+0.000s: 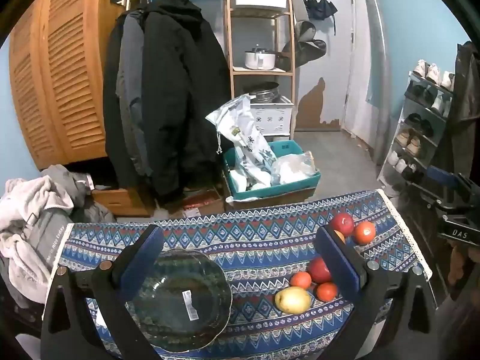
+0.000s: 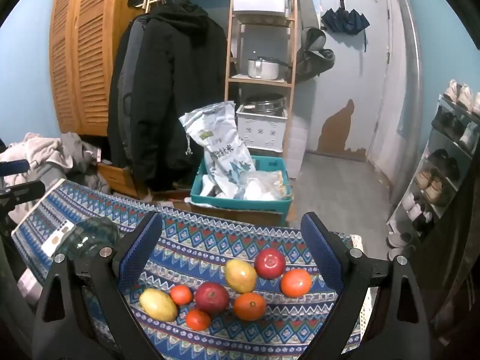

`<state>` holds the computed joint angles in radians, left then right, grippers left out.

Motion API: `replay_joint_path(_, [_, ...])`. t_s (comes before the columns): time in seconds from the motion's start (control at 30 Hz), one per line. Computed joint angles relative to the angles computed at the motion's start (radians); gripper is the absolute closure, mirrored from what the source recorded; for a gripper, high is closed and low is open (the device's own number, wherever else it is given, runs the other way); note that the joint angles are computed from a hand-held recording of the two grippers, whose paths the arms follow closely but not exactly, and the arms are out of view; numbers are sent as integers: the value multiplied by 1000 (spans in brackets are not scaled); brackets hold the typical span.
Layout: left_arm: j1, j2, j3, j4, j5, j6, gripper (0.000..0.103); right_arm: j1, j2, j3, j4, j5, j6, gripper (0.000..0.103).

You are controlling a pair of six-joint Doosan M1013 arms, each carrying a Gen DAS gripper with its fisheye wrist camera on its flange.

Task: Organize fruits

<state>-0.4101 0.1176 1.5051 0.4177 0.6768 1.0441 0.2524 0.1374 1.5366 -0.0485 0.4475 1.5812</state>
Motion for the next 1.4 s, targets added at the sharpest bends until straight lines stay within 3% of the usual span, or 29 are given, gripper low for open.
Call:
replay_joint_path(0.33, [-3, -10, 22, 45, -20, -49, 1, 1, 1, -3, -13, 12, 13, 11])
replay_joint_path(1.4, [7, 0, 7, -27, -11, 1, 1, 1, 4, -3, -10, 18, 8, 11])
